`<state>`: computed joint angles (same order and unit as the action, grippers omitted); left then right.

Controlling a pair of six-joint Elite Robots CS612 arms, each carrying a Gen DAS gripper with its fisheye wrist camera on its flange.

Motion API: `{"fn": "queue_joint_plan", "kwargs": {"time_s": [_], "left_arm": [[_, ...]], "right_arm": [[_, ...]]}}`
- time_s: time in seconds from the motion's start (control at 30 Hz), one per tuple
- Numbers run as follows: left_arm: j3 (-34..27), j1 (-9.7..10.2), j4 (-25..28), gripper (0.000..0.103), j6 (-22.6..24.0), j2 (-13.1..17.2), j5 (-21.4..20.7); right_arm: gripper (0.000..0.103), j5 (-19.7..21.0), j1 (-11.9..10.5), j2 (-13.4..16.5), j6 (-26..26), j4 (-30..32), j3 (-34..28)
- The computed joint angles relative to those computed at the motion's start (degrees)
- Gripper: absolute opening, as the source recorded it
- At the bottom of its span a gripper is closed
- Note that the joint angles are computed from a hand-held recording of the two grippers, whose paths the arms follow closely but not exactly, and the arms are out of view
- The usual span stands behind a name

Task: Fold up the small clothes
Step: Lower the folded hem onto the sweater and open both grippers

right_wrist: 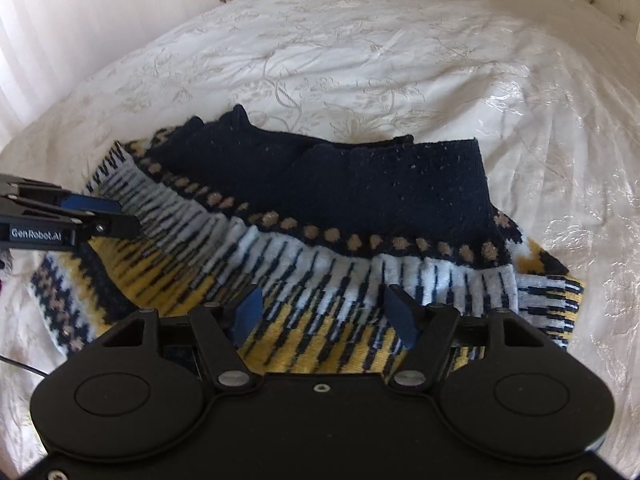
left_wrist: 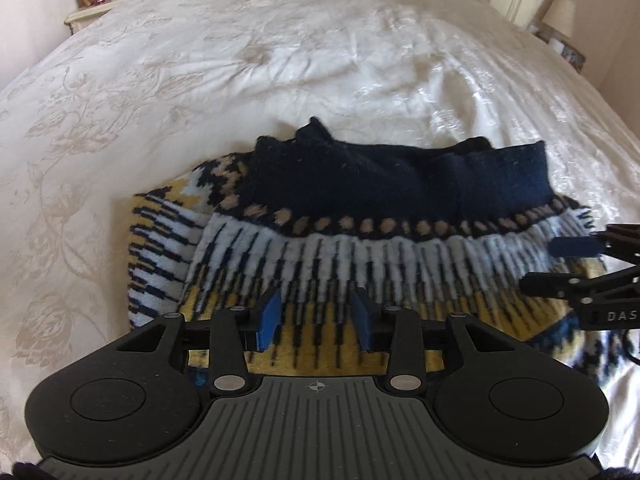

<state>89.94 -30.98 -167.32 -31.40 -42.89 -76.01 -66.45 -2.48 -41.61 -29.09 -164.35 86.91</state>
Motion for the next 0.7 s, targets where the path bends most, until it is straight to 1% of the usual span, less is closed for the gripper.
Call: {"fn": "queue_joint_plan", "kwargs": {"time_s": [0.1, 0.23, 0.33, 0.47, 0.53, 0.6, 0.7], "left_arm": [[0.1, 0.71, 0.6, 0.037, -1.3, 0.3, 0.4], [-0.2, 0.96, 0.9, 0.037, 0.4, 0.4, 0.7], [-0.3, 0.90, 1.2, 0.037, 0.2, 0.4, 0.8], [0.0, 0.78, 1.6, 0.037, -0.7, 0.0, 0.8], [0.3, 0.55, 1.9, 0.037, -0.7, -0.5, 1.5], [0.8, 0.28, 1.9, 0.038, -0.8, -1.1, 2.1], [2.5, -0.14, 0.7, 0.038, -2.0, -2.3, 2.0]], "right_arm": [[0.071, -3.4, -0.2, 0.9, 1.9, -0.7, -0.9], [0.071, -5.7, -0.7, 1.5, 5.6, -1.9, -1.7], [0.070, -5.5, -1.1, 1.6, 6.9, -1.7, -1.8], [0.071, -6.0, -1.0, 1.3, 8.5, -1.7, -1.6], [0.073, -5.9, -1.0, 0.8, 9.9, -2.4, -1.2], [0.074, -5.3, -1.1, 0.2, 10.6, -4.2, -0.1], [0.075, -3.5, -1.4, -1.1, 10.0, -6.0, 2.0]]}}
